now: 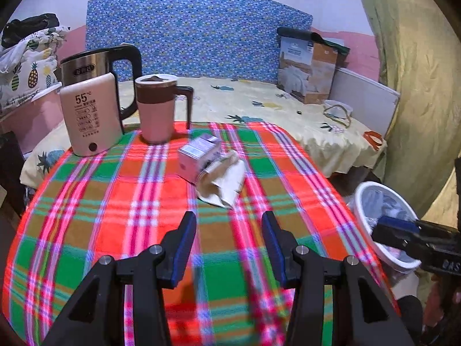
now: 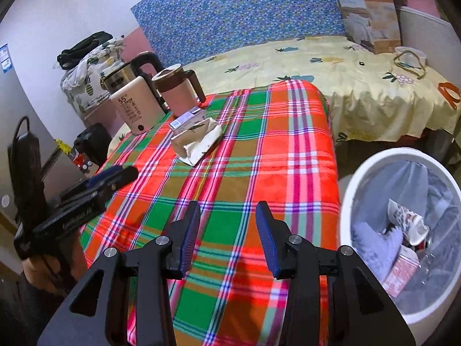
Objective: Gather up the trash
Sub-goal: 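Move both tools back over the table toward the milk carton and paper, then grasp the purple milk carton with the left tool while the right tool grasps the white paper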
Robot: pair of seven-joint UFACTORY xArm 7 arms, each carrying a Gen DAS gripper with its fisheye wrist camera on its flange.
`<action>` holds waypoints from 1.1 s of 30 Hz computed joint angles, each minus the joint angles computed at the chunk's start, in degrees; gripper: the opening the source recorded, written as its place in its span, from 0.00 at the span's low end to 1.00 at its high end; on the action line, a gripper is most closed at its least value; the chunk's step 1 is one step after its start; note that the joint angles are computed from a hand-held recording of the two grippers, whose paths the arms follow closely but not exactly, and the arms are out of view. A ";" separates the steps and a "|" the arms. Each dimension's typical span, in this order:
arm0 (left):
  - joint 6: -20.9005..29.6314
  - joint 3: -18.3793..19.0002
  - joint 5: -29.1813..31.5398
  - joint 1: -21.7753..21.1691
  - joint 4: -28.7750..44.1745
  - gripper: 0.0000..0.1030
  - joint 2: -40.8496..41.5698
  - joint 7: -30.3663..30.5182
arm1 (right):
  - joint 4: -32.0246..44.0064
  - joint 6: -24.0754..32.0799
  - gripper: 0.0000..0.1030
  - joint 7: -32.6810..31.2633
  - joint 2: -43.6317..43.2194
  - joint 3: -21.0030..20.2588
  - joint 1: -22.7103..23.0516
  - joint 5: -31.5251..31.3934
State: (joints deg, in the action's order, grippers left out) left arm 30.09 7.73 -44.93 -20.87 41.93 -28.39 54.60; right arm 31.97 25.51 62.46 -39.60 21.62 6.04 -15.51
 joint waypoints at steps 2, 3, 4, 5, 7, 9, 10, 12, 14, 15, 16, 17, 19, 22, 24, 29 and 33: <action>-1.39 0.56 -1.05 -0.63 2.19 0.48 3.19 1.52 | 0.60 -0.67 0.41 -0.36 1.49 -0.15 -0.28 -0.24; -1.86 0.47 -1.35 -0.50 3.31 0.48 4.78 1.90 | 0.79 -1.03 0.41 -0.58 2.17 -0.33 -0.30 -0.30; -2.18 0.43 -1.85 -0.37 4.59 0.48 6.50 2.46 | 0.90 -1.36 0.41 -0.83 2.74 -0.59 -0.23 -0.29; -2.43 0.42 -2.61 -0.27 5.95 0.48 8.33 3.46 | 1.00 -1.56 0.41 -0.98 3.15 -0.75 -0.20 -0.28; -3.55 -0.67 -3.19 0.80 8.68 0.48 12.11 4.55 | 1.25 -2.01 0.41 -1.55 4.18 -1.32 -0.08 -0.19; -2.69 -1.33 -4.27 1.77 11.67 0.48 15.50 6.33 | 1.33 -2.18 0.41 -1.89 4.62 -1.68 -0.03 -0.11; -2.44 -1.79 -4.71 2.30 12.82 0.48 16.84 7.10 | 1.32 -2.35 0.41 -2.04 4.89 -1.85 -0.06 -0.08; -2.81 -3.18 -4.83 3.54 15.04 0.48 19.58 7.63 | 1.39 -2.76 0.41 -2.36 5.67 -2.29 -0.16 0.04; -1.90 -4.14 -6.33 4.61 16.78 0.48 21.42 9.41 | 1.33 -3.22 0.41 -2.70 6.36 -2.78 -0.18 0.25; -1.75 -4.76 -6.93 5.14 17.53 0.48 22.28 10.15 | 1.29 -3.39 0.41 -2.83 6.65 -2.97 -0.16 0.38; -1.31 -5.32 -7.66 5.71 18.27 0.48 23.07 11.02 | 1.26 -3.59 0.41 -3.05 6.93 -3.24 -0.06 0.57; -0.66 -5.86 -8.54 6.28 19.24 0.48 23.99 11.90 | 1.32 -3.73 0.41 -3.28 7.22 -3.43 -0.01 0.69; 0.86 -7.00 -9.54 7.61 20.57 0.50 25.27 12.83 | 1.31 -3.89 0.41 -3.56 7.48 -3.56 0.07 0.85; 1.66 -8.94 -9.55 9.54 21.84 0.52 26.83 13.52 | 1.24 -4.06 0.41 -4.09 7.77 -4.00 0.16 1.15; 1.76 -10.03 -8.61 10.41 22.73 0.52 27.88 12.96 | 1.03 -4.12 0.41 -4.22 7.76 -4.17 0.19 1.43; 4.86 -11.73 -6.88 11.83 25.50 0.52 30.23 12.75 | 0.31 -4.76 0.41 -4.27 7.61 -4.66 0.14 2.31; 7.46 -12.58 -5.21 12.80 27.07 0.50 31.65 11.66 | 0.05 -4.78 0.41 -4.54 7.24 -4.83 0.09 2.76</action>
